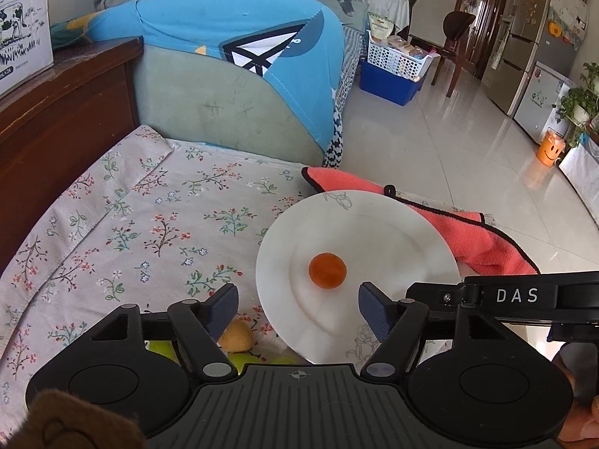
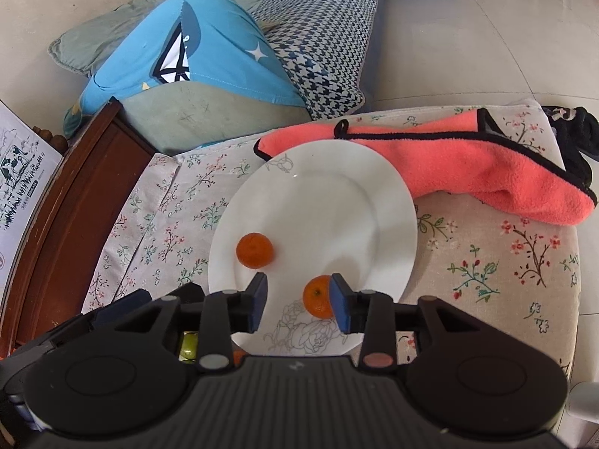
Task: Organize fruits
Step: 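Open both grippers to set the mandarins on the plate, then move both grippers back to the mandarins in the fruit pile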
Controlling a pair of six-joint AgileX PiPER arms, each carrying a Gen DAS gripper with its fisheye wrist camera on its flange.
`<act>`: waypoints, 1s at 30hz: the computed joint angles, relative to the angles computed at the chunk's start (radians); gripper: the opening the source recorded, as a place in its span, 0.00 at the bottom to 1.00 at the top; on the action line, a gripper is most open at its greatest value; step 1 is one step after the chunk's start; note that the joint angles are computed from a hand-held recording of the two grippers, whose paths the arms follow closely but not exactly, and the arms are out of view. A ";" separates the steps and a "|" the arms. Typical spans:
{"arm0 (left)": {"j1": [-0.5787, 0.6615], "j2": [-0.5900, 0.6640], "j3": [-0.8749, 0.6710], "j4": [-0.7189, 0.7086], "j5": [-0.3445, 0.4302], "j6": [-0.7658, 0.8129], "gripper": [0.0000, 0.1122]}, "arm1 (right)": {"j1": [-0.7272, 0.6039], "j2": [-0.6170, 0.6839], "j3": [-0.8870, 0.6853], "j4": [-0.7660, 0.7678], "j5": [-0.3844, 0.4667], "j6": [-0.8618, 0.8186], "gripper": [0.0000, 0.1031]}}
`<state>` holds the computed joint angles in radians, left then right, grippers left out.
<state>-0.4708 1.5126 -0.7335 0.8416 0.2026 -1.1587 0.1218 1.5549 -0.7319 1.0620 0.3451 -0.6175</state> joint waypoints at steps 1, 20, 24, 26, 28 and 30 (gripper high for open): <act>0.004 -0.012 0.004 -0.032 0.013 0.033 0.63 | 0.001 -0.003 0.002 0.002 0.002 -0.003 0.37; 0.187 -0.260 0.164 -0.503 0.112 0.544 0.65 | 0.088 -0.139 0.093 -0.136 0.025 0.065 0.45; 0.244 -0.302 0.197 -0.564 0.114 0.631 0.65 | 0.100 -0.167 0.119 -0.130 0.035 0.065 0.46; 0.279 -0.318 0.211 -0.608 0.113 0.695 0.65 | 0.107 -0.179 0.132 -0.112 0.043 0.054 0.46; 0.319 -0.330 0.229 -0.661 0.107 0.774 0.65 | 0.119 -0.196 0.149 -0.094 0.054 0.038 0.46; 0.347 -0.336 0.244 -0.677 0.102 0.813 0.65 | 0.137 -0.213 0.169 -0.078 0.060 0.025 0.47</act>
<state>-0.1234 1.1766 -0.4892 0.1642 0.3043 -0.3454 0.2592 1.3423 -0.5629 0.9837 0.4047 -0.5929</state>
